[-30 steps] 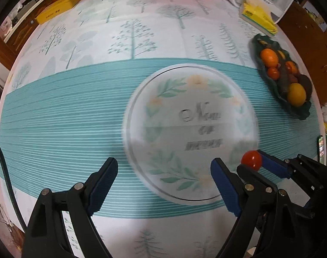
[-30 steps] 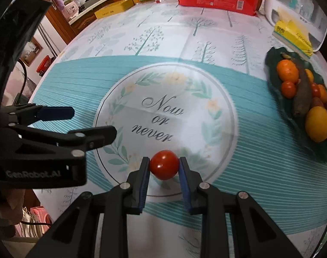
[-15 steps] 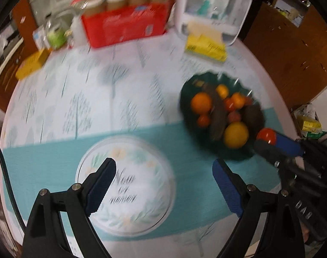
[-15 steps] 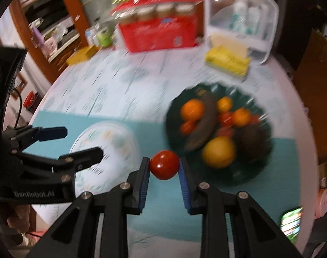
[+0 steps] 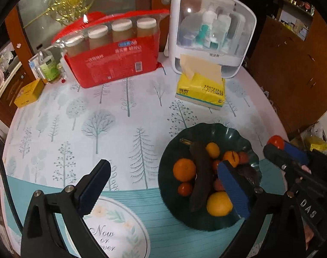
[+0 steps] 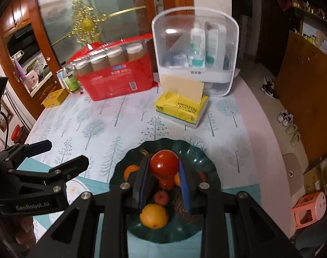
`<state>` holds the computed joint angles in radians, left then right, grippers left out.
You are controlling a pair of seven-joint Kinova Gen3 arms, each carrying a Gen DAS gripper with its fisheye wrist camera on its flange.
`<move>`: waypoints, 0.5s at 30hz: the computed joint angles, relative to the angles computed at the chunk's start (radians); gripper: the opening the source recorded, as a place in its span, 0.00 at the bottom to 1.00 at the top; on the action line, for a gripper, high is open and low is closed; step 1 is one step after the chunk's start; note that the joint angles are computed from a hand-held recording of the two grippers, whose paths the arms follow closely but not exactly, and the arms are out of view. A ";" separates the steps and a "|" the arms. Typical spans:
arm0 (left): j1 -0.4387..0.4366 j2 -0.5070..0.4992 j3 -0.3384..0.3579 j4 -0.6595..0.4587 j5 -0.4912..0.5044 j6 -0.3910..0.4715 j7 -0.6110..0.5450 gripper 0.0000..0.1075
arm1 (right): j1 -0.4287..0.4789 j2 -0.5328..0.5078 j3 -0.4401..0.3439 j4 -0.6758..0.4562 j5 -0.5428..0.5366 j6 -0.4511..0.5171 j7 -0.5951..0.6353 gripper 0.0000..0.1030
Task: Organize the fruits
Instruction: 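Carry the tomato with the right tool onto the green plate and release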
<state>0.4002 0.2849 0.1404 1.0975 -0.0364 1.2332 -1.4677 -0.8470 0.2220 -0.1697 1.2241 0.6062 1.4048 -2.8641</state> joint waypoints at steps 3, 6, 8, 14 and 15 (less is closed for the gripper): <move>0.016 0.041 -0.001 -0.002 -0.013 0.001 0.009 0.92 | 0.038 -0.001 0.004 0.052 -0.047 -0.064 0.003 0.26; 0.024 0.069 -0.005 0.001 -0.018 0.005 0.011 0.92 | 0.069 0.011 0.005 0.090 -0.097 -0.107 0.016 0.27; 0.031 0.093 -0.008 -0.002 -0.024 0.014 0.014 0.92 | 0.080 0.022 0.005 0.102 -0.121 -0.122 0.039 0.27; 0.032 0.102 -0.009 0.028 -0.023 -0.012 -0.009 0.92 | 0.095 0.050 0.014 0.125 -0.181 -0.156 0.103 0.39; 0.029 0.102 -0.009 0.029 -0.020 -0.013 -0.014 0.92 | 0.093 0.051 0.016 0.129 -0.181 -0.164 0.102 0.41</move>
